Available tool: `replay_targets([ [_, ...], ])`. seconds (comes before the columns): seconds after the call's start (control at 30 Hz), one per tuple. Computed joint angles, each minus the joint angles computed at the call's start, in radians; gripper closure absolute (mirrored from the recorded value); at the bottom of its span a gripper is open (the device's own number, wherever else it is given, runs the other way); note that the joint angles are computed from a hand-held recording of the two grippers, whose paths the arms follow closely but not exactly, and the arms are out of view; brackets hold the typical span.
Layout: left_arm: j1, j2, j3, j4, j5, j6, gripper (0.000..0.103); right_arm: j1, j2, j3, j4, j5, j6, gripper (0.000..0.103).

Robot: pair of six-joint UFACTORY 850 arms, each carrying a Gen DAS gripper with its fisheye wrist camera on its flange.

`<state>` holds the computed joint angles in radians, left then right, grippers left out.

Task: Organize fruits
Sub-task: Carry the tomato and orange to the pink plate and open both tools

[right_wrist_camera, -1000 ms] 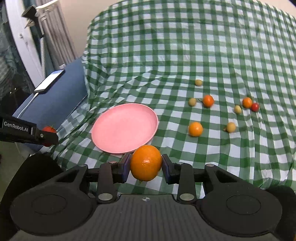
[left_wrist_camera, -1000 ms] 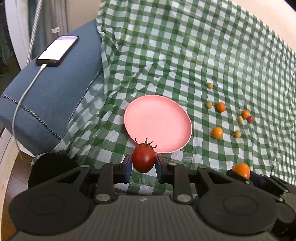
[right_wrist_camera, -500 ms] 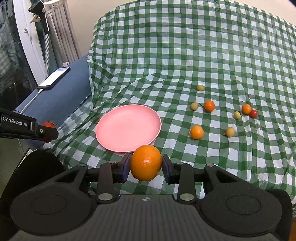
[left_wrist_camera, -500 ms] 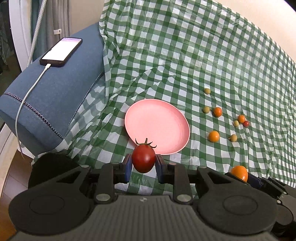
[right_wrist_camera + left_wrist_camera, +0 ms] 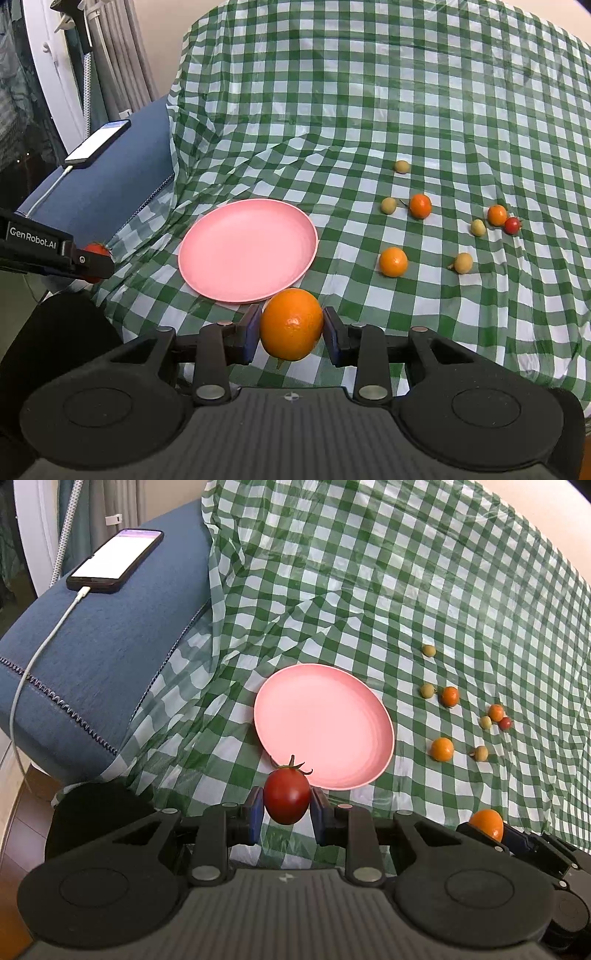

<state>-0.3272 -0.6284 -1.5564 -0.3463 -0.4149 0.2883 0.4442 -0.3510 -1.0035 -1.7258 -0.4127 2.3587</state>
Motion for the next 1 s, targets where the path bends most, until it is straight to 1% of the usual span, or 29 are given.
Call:
replay_targets([
  [0.3,-0.015,-0.125,-0.168,0.090,-0.067,-0.086,0.073,-0.051,-0.092,-0.101,-0.014,0.080,-0.013,0.066],
  [0.67,-0.038,-0.317,-0.415,0.157,-0.187,-0.126,0.074,-0.114,-0.237,-0.269,0.066,0.161,-0.151,0.066],
  [0.9,-0.048,-0.471,-0.627,0.205,-0.270,-0.155,0.074,-0.140,-0.319,-0.353,0.217,0.197,-0.305,0.066],
  [1.0,-0.052,-0.546,-0.741,0.232,-0.324,-0.170,0.074,-0.146,-0.350,-0.385,0.293,0.212,-0.388,0.066],
])
